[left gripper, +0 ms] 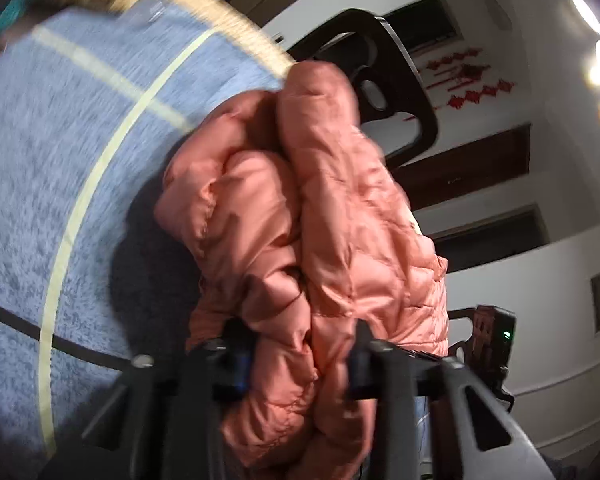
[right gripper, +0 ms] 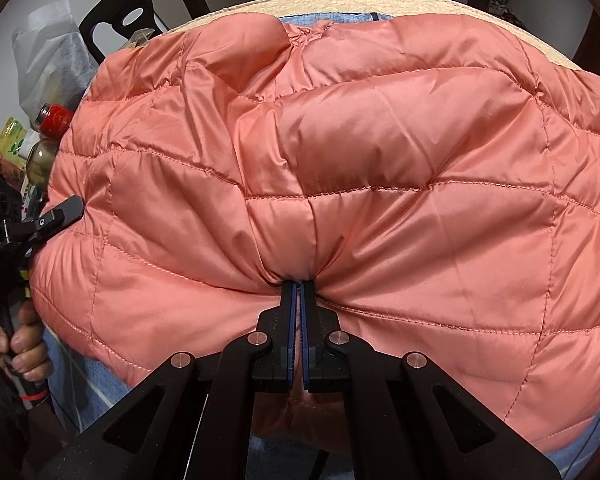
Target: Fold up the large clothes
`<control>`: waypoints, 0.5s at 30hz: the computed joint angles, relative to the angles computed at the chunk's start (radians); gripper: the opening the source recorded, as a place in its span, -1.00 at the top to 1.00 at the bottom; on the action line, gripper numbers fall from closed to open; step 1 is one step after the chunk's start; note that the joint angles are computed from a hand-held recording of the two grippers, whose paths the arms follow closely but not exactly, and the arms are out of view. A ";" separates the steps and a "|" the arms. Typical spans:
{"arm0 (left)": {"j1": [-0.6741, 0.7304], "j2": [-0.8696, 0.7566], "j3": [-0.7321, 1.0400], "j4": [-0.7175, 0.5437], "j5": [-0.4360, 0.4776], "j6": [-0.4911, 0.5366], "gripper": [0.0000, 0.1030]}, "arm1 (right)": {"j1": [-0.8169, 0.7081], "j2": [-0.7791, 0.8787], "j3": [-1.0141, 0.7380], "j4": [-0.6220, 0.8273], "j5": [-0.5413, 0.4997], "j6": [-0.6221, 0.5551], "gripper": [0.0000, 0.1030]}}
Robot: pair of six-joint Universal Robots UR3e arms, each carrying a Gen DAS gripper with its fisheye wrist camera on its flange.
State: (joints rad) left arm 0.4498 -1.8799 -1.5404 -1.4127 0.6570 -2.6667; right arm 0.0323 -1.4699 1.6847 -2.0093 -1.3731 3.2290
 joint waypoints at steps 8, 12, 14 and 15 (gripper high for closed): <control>-0.156 0.077 0.288 -0.143 -0.080 -0.056 0.62 | -0.132 -0.146 0.129 -0.016 0.149 -0.016 0.94; -0.273 0.018 0.480 -0.163 -0.070 -0.135 0.62 | -0.266 -0.338 0.214 0.042 0.255 -0.073 0.89; -0.322 -0.017 0.547 -0.175 -0.056 -0.160 0.62 | -0.379 -0.453 0.267 0.102 0.337 -0.126 0.89; -0.352 -0.048 0.591 -0.170 -0.045 -0.189 0.62 | -0.429 -0.493 0.283 0.134 0.361 -0.145 0.89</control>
State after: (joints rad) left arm 0.0980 -1.9282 -0.9490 -1.5829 0.6118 -2.8558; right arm -0.3964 -1.9630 1.9677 -1.8757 -1.0117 3.0835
